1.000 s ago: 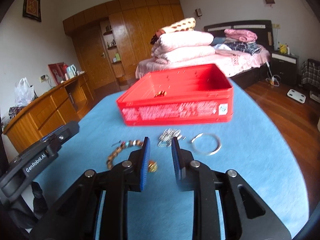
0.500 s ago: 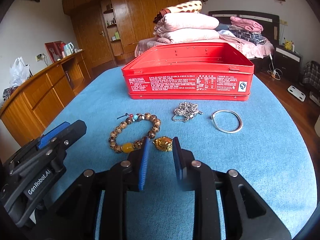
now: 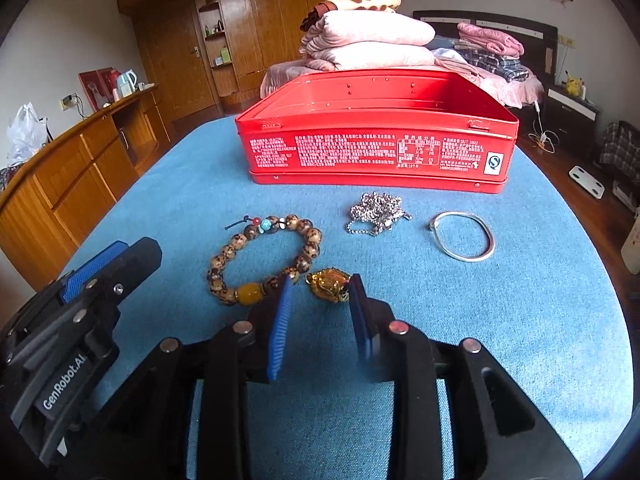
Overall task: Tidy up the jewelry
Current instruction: 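Withdraw both open tools from the red box toward the gold pendant and wooden bracelet, then grasp the gold pendant with the right tool while the left tool closes beside the wooden bracelet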
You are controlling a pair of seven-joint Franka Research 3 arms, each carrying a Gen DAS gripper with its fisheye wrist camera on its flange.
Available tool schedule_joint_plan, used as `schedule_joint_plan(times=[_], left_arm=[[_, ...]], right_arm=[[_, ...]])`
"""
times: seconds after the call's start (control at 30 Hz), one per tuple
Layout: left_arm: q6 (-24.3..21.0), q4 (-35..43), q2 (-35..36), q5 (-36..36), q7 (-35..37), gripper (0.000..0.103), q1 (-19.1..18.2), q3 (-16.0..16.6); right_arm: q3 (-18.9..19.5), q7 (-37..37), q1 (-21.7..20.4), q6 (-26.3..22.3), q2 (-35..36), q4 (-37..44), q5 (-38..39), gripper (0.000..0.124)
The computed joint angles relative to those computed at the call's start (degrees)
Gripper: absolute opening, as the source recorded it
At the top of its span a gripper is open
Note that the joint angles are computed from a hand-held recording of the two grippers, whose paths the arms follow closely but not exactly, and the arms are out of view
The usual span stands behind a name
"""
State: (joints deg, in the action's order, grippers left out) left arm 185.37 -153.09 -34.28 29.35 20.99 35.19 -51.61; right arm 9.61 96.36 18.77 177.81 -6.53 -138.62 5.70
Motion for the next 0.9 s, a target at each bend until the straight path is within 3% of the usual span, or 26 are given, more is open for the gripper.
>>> schedule_joint_plan(times=[0.1,0.2,0.3,0.6,0.67,0.9], left_arm=[[0.08,0.02,0.23,0.12,0.13,0.036,-0.2,0.13],[0.17,0.0,0.37,0.17,0.27,0.036,-0.43,0.2],[0.13,0.05,0.43,0.11,0.48,0.036,-0.79,0.39],[-0.82,1.13,2.92,1.26,1.62,0.036,-3.05,2.29],[-0.83,2.19,5.85,1.85,2.84,0.036,-4.89,4.1],[-2.48,7.95,15.0,5.74,6.54,0.036,-8.0,5.77]], right_arm=[[-0.43,-0.47,0.3,-1.37,0.42,0.76,0.66,0.03],[1.2,3.79,-1.75,-2.02,0.67,1.17,-4.32,0.029],[1.9,7.96,-3.1,-2.2,0.77,1.33,-9.14,0.019],[-3.24,-2.75,3.06,0.11,-0.78,-0.86,4.95,0.017],[-3.15,-3.92,2.73,0.19,-1.47,-1.53,6.25,0.017],[-2.75,-4.86,0.11,0.9,-4.24,-4.6,8.01,0.017]])
